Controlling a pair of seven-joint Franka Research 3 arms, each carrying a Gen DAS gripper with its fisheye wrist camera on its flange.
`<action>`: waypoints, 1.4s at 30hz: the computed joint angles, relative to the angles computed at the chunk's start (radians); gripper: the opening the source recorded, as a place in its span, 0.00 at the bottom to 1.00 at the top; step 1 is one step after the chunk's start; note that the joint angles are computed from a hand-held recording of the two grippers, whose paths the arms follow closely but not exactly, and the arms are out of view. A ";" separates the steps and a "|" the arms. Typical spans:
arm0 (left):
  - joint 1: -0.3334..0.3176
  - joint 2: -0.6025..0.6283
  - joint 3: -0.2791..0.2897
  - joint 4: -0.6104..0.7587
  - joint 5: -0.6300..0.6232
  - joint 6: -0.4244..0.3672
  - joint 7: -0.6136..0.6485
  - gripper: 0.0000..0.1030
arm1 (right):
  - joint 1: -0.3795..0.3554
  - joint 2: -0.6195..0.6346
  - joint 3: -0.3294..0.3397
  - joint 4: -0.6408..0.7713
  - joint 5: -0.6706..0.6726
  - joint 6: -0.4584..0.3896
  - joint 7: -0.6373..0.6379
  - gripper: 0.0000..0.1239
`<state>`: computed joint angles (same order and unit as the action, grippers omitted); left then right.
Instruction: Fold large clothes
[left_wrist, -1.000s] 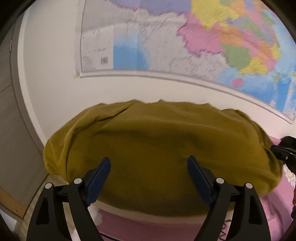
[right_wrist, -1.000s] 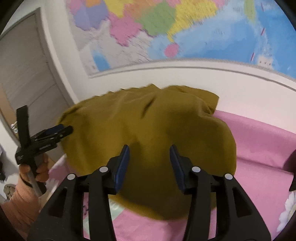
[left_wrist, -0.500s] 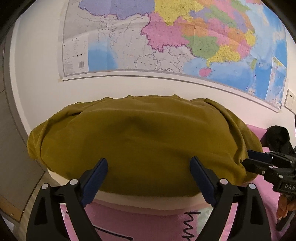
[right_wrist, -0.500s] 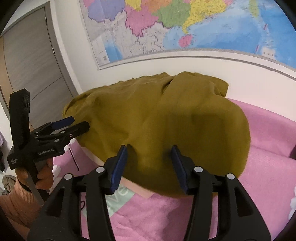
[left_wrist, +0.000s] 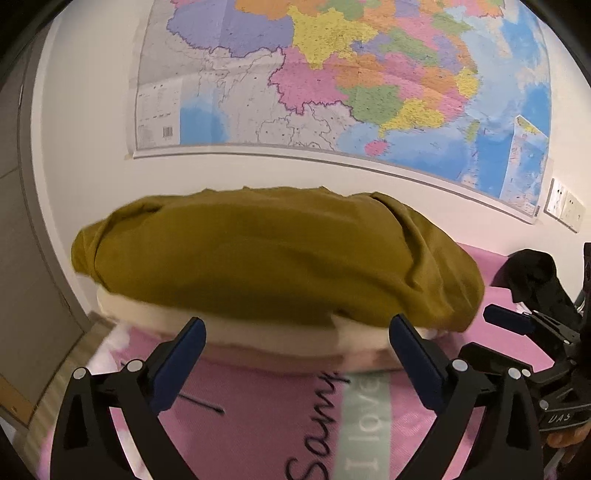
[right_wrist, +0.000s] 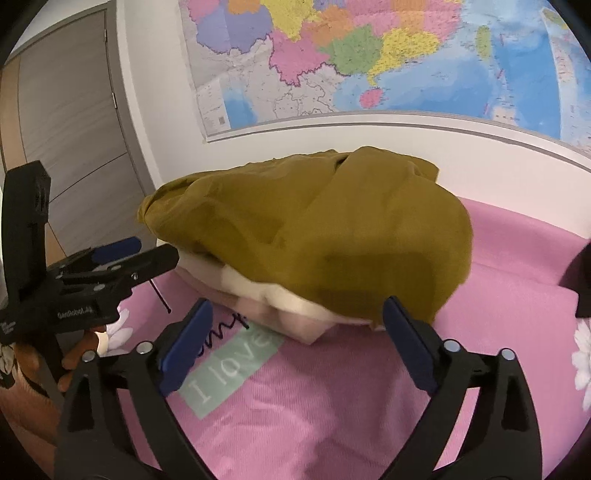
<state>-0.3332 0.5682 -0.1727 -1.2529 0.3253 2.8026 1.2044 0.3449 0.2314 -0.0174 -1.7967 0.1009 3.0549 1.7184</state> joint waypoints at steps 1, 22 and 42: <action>-0.005 -0.017 0.008 -0.027 0.005 0.011 -0.016 0.93 | 0.014 -0.009 -0.015 -0.018 -0.015 0.014 0.017 0.79; -0.023 -0.227 0.032 -0.339 0.159 0.072 -0.245 0.93 | 0.131 -0.166 -0.165 -0.223 -0.609 0.075 0.589 0.78; -0.015 -0.289 0.027 -0.415 0.265 0.097 -0.330 0.93 | -0.058 -0.213 0.022 -0.258 -0.831 0.072 0.796 0.78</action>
